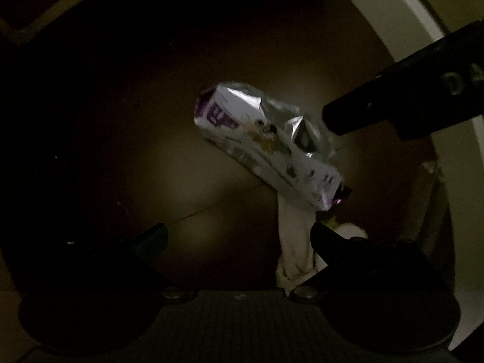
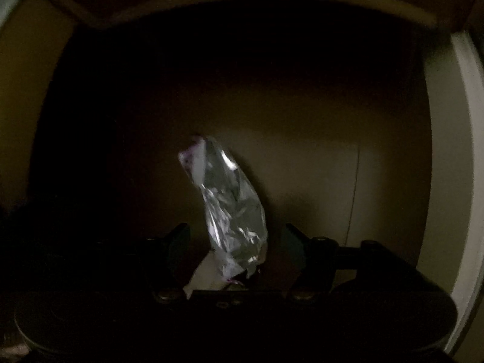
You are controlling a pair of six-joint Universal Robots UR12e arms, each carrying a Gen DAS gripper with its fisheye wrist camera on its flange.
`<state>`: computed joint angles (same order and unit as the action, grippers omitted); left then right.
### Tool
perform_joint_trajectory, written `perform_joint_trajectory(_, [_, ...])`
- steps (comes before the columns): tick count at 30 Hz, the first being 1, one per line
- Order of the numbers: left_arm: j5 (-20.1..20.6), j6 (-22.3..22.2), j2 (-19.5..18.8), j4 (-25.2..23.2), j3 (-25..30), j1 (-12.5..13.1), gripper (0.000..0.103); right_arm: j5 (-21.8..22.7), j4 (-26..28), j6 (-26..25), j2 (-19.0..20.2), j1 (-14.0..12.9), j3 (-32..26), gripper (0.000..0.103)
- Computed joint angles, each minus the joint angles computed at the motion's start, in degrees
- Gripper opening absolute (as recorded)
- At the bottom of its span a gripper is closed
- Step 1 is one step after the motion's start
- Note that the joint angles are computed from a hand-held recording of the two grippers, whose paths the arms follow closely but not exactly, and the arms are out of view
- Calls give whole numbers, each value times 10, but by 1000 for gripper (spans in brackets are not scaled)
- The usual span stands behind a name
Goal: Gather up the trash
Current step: 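Grasp the white tissue with the left gripper while the right gripper grasps the clear plastic bag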
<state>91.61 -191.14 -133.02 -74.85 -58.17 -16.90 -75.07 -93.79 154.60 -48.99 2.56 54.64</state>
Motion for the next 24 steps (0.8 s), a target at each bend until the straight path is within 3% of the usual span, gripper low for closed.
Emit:
perform_joint_trajectory(9, [-43, 11, -22, -16, -3, 1, 100, -29, -8, 0, -1, 9, 29, 63])
perform_joint_trajectory(13, [-72, -3, -23, -18, -10, 8, 100, -5, 14, 27, 7, 4, 23, 59])
perform_joint_trajectory(16, [-86, -5, -22, -13, -19, 11, 99, -7, 14, 33, 10, 7, 25, 51])
perform_joint_trajectory(18, [-96, -10, -23, -18, -21, 13, 93, -9, 18, 41, 13, 7, 24, 43])
perform_joint_trajectory(21, [-102, -12, -25, -26, -22, 14, 88, -6, 27, 52, 18, 6, 21, 39])
perform_joint_trajectory(23, [-110, -15, -24, -21, -25, 15, 86, -5, 29, 56, 19, 6, 23, 25])
perform_joint_trajectory(24, [-112, -15, -24, -19, -26, 15, 83, -6, 32, 58, 20, 6, 22, 22])
